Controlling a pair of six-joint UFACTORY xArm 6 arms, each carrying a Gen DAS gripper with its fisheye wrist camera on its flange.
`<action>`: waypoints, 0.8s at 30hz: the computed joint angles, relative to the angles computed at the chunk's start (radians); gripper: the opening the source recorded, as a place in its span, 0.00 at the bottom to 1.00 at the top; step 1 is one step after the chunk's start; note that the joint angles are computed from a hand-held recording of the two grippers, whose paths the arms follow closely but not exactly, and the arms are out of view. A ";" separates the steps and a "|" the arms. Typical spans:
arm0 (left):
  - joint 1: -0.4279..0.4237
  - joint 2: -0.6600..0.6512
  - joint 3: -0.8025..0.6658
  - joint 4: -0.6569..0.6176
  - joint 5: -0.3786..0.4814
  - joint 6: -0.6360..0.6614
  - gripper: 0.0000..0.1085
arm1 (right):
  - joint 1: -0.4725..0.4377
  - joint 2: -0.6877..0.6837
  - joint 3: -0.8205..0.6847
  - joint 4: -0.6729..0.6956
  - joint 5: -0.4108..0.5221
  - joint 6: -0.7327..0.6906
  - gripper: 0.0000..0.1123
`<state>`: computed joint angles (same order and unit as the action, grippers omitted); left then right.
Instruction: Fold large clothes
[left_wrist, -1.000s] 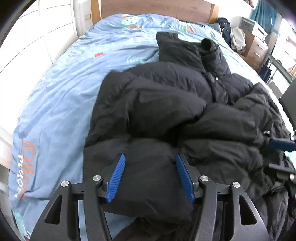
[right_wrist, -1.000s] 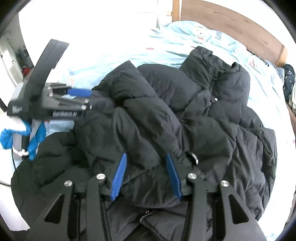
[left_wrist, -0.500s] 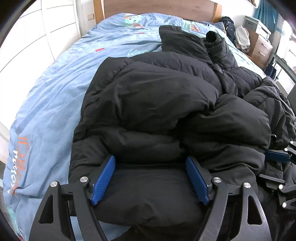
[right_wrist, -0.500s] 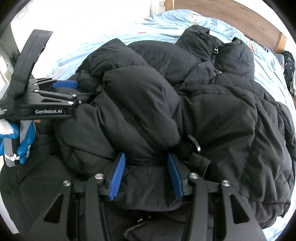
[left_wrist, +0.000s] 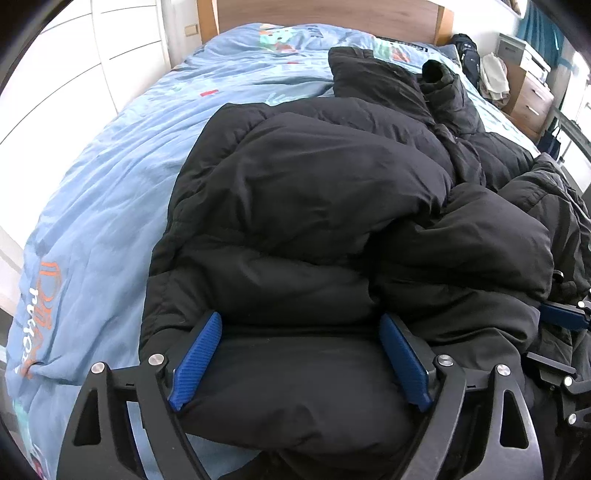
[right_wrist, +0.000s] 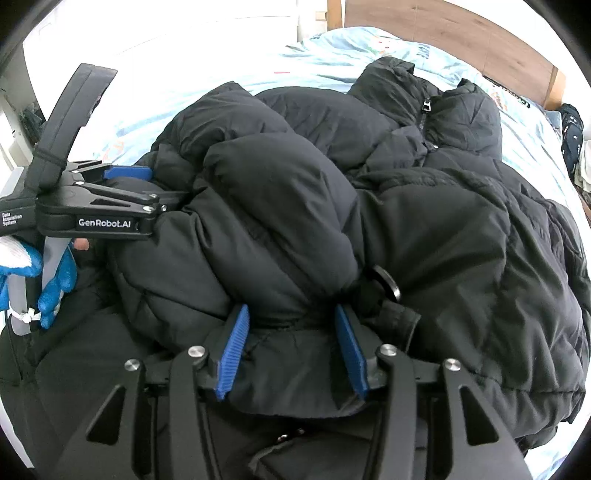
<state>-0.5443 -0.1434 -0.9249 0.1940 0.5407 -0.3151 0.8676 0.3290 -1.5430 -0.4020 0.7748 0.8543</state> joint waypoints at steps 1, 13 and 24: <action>-0.001 0.000 -0.001 0.004 0.002 -0.005 0.80 | 0.000 -0.001 0.000 -0.001 0.001 -0.002 0.42; -0.001 0.012 -0.011 0.019 0.018 -0.027 0.84 | 0.004 -0.003 0.006 -0.010 -0.007 -0.007 0.43; -0.004 0.036 -0.043 0.047 0.057 -0.055 0.88 | -0.003 -0.019 0.024 0.032 -0.022 -0.063 0.43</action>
<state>-0.5480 -0.1079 -0.9683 0.2411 0.5982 -0.3705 0.8649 0.3101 -1.5193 -0.3696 0.7528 0.7917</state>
